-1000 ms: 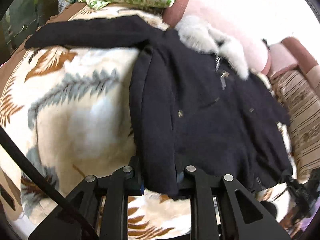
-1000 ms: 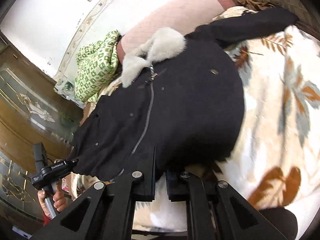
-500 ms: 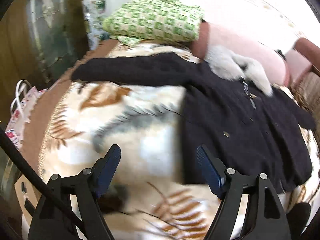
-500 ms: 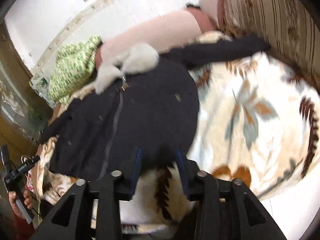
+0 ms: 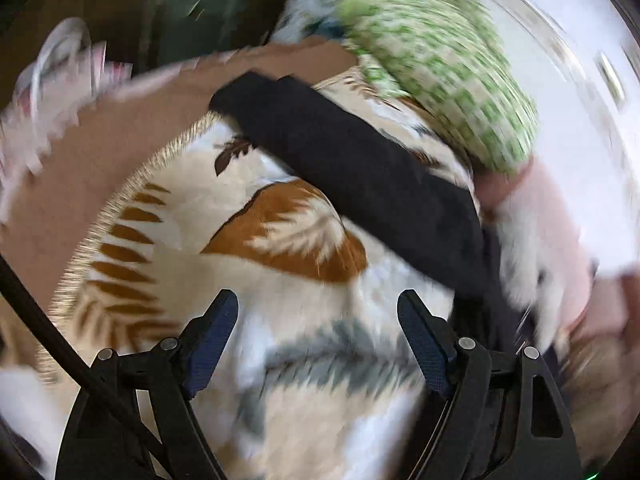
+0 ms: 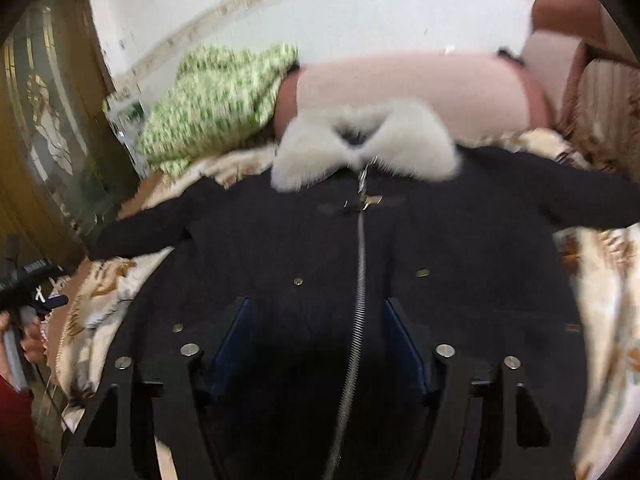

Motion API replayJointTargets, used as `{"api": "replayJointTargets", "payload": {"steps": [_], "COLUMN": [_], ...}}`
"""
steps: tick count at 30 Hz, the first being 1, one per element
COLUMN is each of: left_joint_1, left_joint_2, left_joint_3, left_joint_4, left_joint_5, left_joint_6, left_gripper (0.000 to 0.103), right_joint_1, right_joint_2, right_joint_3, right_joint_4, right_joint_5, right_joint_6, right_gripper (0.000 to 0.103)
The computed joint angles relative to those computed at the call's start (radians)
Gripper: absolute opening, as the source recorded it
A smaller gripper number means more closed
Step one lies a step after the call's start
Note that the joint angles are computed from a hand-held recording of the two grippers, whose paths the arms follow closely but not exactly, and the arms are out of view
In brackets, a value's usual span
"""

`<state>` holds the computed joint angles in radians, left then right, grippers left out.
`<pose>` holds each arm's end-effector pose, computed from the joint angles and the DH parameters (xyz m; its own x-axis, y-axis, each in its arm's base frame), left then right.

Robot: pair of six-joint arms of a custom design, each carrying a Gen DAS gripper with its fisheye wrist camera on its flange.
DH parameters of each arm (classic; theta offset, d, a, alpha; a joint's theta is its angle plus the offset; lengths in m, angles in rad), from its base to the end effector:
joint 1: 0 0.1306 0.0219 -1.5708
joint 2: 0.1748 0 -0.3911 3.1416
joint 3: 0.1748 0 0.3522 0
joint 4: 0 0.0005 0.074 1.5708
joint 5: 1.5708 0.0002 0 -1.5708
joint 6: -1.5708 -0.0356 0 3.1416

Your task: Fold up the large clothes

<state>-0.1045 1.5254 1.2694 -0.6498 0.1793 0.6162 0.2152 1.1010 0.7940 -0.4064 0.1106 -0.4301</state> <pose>0.4769 -0.0569 0.3433 -0.7613 -0.4919 -0.4225 -0.2792 0.8367 -0.4712 0.3199 0.0654 0.3266 -0.6356 0.2853 -0.7174 0.1478 0.9570 0.2496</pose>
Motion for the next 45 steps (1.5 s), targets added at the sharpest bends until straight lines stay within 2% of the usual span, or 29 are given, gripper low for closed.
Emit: {"api": "replayJointTargets", "payload": {"steps": [2,4,6,8,10,16,19,21,22,23,24,25,26,28,29,31,34,38,42,45], "left_joint_1": [0.051,0.084,0.105,0.12,0.135,0.152,0.148,0.135,0.128,0.112,0.099,0.09,0.08,0.049,0.029,-0.004,-0.066,-0.189,-0.313,-0.389], "left_joint_2": [0.065,0.13,0.189,0.235,0.279,0.389,0.436,0.465,0.48,0.506,0.526,0.534,0.535,0.525,0.513,0.487,0.456,0.455,0.51,0.576], "left_joint_3": [0.033,0.086,0.142,0.188,0.228,0.328,0.394,0.452,0.488,0.557,0.613,0.644,0.665,0.707,0.723,0.738,0.771,0.85,0.941,1.012], "left_joint_4": [0.04,0.044,0.044,0.052,0.076,0.141,0.13,0.076,0.026,-0.076,-0.151,-0.186,-0.212,-0.26,-0.275,-0.282,-0.29,-0.298,-0.323,-0.36], "left_joint_5": [0.068,0.091,0.104,0.107,0.126,0.194,0.214,0.193,0.166,0.096,0.049,0.031,0.008,-0.075,-0.105,-0.118,-0.104,-0.073,-0.009,0.016], "left_joint_6": [0.084,0.129,0.14,0.149,0.167,0.225,0.222,0.205,0.188,0.159,0.138,0.126,0.115,0.074,0.051,0.035,0.021,-0.016,-0.055,-0.087], "left_gripper": [0.081,0.081,0.081,0.081,0.081,0.081,0.081,0.079,0.066,0.052,0.046,0.027,0.019,0.012,0.011,0.011,0.011,0.011,0.011,0.018], "right_joint_1": [-0.017,-0.032,-0.042,-0.028,-0.018,-0.041,-0.036,-0.034,-0.035,-0.035,-0.036,-0.036,-0.036,-0.038,-0.04,-0.044,-0.044,-0.046,-0.113,-0.177], "right_joint_2": [0.093,0.152,0.206,0.211,0.214,0.212,0.215,0.22,0.221,0.223,0.224,0.223,0.223,0.222,0.221,0.219,0.217,0.198,0.115,0.065], "right_joint_3": [0.014,0.013,-0.005,-0.06,-0.055,-0.069,-0.064,-0.06,-0.059,-0.058,-0.058,-0.059,-0.06,-0.061,-0.063,-0.066,-0.065,-0.067,-0.111,-0.129], "right_joint_4": [0.027,0.049,0.081,0.188,0.185,0.213,0.209,0.209,0.21,0.211,0.212,0.213,0.214,0.217,0.221,0.227,0.225,0.219,0.297,0.325], "right_joint_5": [-0.017,-0.032,-0.043,-0.004,0.013,-0.048,-0.048,-0.05,-0.053,-0.055,-0.057,-0.057,-0.058,-0.064,-0.07,-0.081,-0.088,-0.102,-0.216,-0.211], "right_joint_6": [-0.013,-0.023,-0.025,-0.006,0.007,0.009,0.018,0.023,0.025,0.026,0.026,0.026,0.026,0.025,0.024,0.022,0.022,0.017,-0.09,-0.138], "right_gripper": [0.059,0.059,0.059,0.06,0.064,0.071,0.075,0.077,0.077,0.078,0.078,0.078,0.078,0.079,0.079,0.079,0.08,0.08,0.079,0.079]}}
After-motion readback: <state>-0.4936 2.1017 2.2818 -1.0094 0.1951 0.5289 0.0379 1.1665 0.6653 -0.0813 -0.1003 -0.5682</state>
